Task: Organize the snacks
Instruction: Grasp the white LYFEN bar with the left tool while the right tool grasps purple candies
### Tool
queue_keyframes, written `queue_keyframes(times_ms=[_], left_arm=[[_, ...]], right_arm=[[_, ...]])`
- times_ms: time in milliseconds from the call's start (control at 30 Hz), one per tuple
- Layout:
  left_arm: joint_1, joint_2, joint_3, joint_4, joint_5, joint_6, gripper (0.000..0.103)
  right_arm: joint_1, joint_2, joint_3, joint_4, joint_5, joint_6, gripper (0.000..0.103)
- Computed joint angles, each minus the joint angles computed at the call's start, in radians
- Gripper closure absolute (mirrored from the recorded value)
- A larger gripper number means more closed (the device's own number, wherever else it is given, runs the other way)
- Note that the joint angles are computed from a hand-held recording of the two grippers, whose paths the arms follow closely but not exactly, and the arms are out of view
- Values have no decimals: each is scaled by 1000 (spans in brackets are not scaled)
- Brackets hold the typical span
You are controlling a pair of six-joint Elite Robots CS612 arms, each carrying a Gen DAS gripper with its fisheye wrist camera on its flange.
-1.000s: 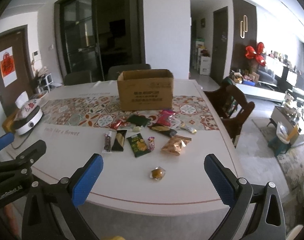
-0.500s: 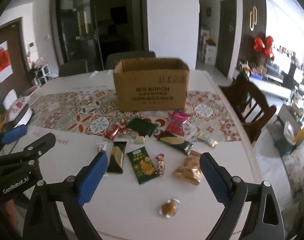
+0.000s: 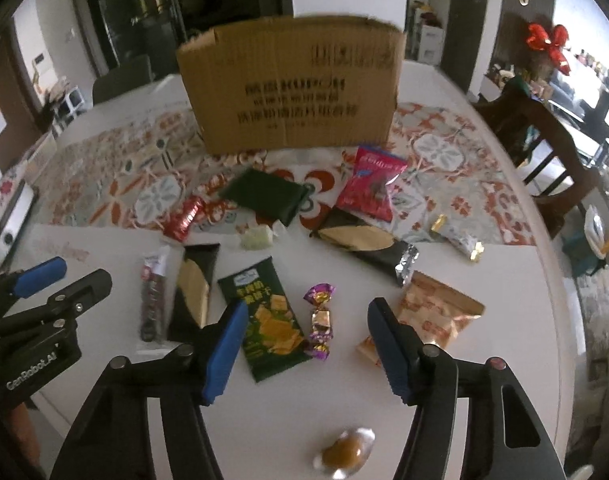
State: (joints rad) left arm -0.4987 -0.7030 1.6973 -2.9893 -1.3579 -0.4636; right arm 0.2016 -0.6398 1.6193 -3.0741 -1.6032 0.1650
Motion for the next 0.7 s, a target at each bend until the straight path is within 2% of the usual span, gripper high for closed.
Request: queue_keyframes(times_ms=[67, 167, 200, 267, 500, 533, 567, 700], left_arm=[[-1, 11, -13, 22, -8, -17, 49], [-3, 25, -26, 39, -13, -31, 50], [-3, 28, -29, 43, -16, -33, 52], [0, 38, -40, 54, -26, -35, 55], [6, 60, -70, 73, -37, -29, 61], [6, 62, -72, 74, -38, -28, 62], [7, 65, -76, 75, -40, -24, 64], [12, 70, -81, 76, -59, -19, 72]], right_arm=[[-7, 11, -13, 28, 24, -12, 49], [-16, 25, -27, 65, 55, -18, 52], [-18, 28, -30, 72, 62, -18, 55], [-20, 34, -36, 83, 70, -22, 56], [-16, 48, -52, 90, 51, -25, 56], [-16, 49, -54, 92, 53, -24, 57], [-18, 50, -55, 95, 56, -26, 62], [-15, 52, -59, 92, 46, -35, 64]])
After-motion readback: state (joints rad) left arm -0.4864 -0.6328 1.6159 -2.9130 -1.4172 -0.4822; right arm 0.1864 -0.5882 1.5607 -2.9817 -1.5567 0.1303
